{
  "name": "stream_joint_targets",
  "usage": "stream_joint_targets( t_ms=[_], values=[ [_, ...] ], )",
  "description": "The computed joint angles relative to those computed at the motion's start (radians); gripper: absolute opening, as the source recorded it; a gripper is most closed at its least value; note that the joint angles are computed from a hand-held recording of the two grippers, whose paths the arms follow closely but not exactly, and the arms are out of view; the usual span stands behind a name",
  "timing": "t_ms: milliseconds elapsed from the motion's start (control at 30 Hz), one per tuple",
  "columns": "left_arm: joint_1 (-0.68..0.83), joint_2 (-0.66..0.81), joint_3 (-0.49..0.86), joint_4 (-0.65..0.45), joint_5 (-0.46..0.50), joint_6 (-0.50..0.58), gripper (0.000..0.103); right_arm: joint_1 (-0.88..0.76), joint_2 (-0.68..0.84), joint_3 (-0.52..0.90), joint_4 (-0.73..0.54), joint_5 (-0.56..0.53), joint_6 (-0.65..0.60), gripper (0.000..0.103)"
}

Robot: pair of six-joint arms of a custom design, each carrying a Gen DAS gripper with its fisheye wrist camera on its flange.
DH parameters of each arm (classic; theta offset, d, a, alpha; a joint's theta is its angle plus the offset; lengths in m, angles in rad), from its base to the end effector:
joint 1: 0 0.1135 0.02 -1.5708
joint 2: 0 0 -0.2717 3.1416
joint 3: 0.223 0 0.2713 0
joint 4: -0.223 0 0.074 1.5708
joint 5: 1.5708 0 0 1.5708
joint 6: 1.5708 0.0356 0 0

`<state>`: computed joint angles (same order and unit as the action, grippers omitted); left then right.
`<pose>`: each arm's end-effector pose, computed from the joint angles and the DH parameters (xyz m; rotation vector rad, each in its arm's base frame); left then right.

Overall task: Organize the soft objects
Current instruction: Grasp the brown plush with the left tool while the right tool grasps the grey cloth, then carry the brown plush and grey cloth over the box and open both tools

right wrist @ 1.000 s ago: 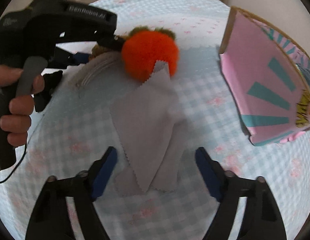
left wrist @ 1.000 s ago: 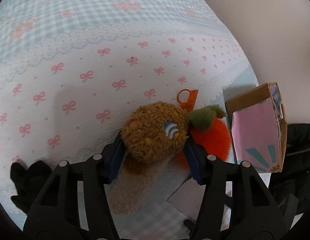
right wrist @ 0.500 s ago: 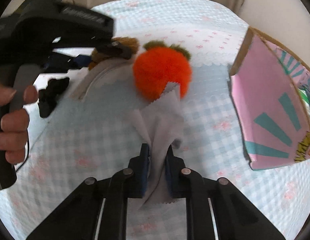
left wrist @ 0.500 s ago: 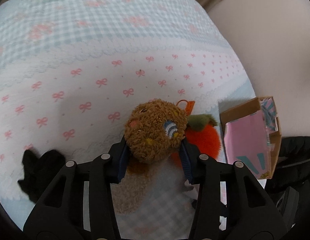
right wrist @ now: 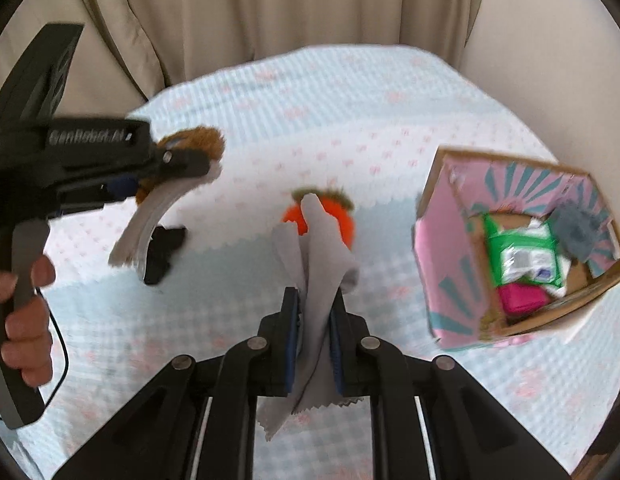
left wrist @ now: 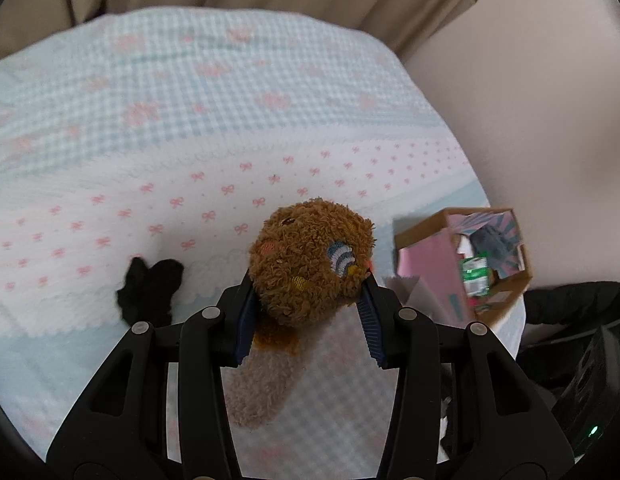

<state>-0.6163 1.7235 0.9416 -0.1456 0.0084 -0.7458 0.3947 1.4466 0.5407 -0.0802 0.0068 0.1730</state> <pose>0.2912 -0.2067 0.1505 -0.1641 2.5871 -0.5523 0.2376 0.0987 0.1205 -0.2817 2.5551 0.2083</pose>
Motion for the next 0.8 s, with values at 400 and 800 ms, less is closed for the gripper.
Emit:
stream_joint_targets(
  t_ms=[400, 800],
  values=[
    [-0.196, -0.293, 0.130, -0.385, -0.202, -0.134, 0.041, -0.130, -0.422, 0.167, -0.469, -0.109, -0.059, 0.013],
    [-0.411, -0.095, 0.599, -0.717, -0.400, -0.305, 0.041, -0.620, -0.413, 0.422, -0.765, -0.491, -0.421, 0.013]
  ],
)
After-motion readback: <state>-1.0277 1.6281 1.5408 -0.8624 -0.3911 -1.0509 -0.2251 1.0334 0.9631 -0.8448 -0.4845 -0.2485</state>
